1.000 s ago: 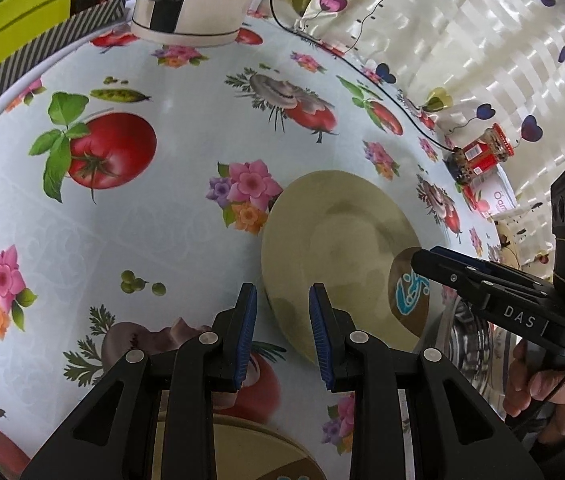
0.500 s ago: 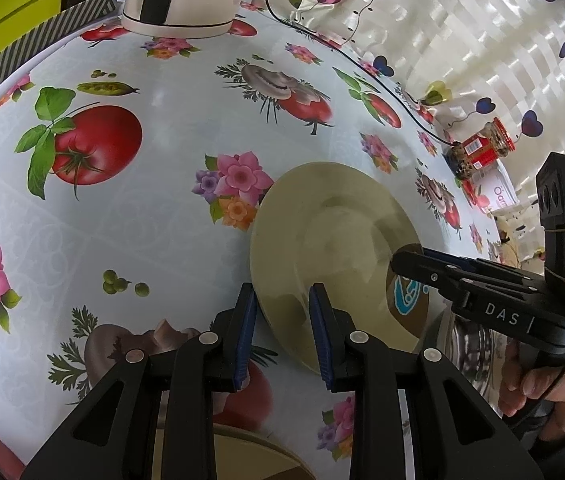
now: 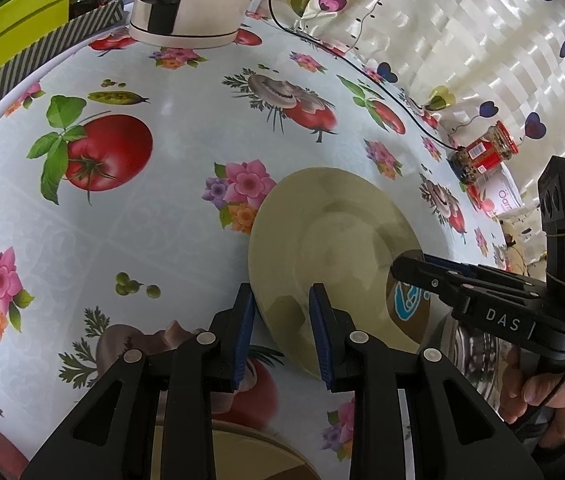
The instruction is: Organize plates and bowls
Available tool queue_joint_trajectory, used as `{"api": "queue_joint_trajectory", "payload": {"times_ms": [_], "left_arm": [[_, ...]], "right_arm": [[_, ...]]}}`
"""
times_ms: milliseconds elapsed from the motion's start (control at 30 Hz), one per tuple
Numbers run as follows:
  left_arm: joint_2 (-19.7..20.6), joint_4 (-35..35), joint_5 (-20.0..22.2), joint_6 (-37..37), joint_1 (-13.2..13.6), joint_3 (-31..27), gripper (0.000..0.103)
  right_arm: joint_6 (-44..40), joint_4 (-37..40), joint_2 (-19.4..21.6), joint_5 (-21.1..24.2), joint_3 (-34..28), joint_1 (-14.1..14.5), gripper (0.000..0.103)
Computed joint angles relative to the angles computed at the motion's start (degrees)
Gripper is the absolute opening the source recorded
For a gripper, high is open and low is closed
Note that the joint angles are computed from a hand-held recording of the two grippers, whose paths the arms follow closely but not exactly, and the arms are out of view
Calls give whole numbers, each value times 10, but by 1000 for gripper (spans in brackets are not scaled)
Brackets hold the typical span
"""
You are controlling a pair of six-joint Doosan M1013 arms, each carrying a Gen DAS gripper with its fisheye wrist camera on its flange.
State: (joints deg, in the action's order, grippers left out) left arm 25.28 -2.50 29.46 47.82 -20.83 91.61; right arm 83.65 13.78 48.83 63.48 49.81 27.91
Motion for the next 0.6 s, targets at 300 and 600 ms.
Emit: {"api": "queue_joint_trajectory", "payload": {"times_ms": [300, 600], "left_arm": [[-9, 25, -9, -23, -2, 8, 28], [-19, 43, -26, -42, -2, 21, 28]], "right_arm": [[-2, 8, -3, -8, 2, 2, 29], [-2, 11, -9, -20, 9, 5, 29]]}}
